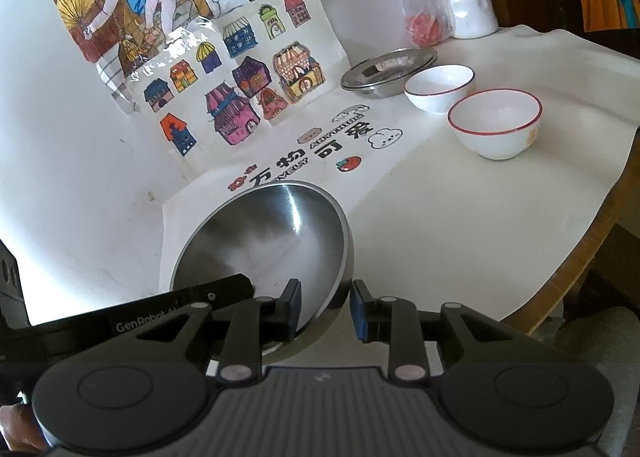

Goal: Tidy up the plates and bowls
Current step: 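Lift the steel bowl with both grippers and set it beside the duck print, then open both grippers and move them toward the red-rimmed white bowls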

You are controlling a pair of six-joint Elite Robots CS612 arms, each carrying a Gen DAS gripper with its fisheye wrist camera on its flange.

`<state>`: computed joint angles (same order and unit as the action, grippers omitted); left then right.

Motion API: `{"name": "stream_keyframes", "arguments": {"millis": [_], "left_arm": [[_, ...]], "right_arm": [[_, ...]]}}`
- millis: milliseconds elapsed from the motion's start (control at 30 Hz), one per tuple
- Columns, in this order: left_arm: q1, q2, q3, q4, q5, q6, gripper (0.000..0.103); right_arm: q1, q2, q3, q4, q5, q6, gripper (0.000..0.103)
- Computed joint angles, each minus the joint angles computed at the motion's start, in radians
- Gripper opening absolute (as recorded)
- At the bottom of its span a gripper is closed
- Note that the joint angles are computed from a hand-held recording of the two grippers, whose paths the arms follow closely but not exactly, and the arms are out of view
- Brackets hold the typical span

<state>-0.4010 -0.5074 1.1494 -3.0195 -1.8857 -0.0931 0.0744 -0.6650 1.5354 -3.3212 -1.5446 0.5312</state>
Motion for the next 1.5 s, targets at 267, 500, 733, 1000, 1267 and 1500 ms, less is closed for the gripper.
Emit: {"name": "stream_keyframes", "arguments": {"millis": [267,500,733,1000,1267,1500], "left_arm": [[-0.007,0.007,-0.007,0.006,0.032,0.015,0.021],[-0.008,0.018,-0.024,0.021,0.044,0.006,0.021],[-0.006,0.023,-0.026,0.011,0.053,0.007,0.027],[-0.002,0.02,-0.007,-0.058,0.068,-0.014,0.062],[0.011,0.023,0.01,-0.19,0.086,-0.083,0.085],[0.017,0.044,-0.04,-0.236,0.065,-0.104,0.102]], "right_arm": [[0.008,0.008,-0.018,0.026,-0.038,-0.038,0.031],[0.012,0.018,-0.028,0.01,-0.062,-0.064,0.031],[0.01,0.017,-0.02,-0.009,-0.07,-0.057,0.045],[0.001,0.016,-0.003,-0.05,-0.064,-0.035,0.07],[0.001,0.017,0.008,-0.142,-0.134,-0.028,0.093],[0.007,0.041,-0.006,-0.24,-0.309,-0.041,0.102]]}}
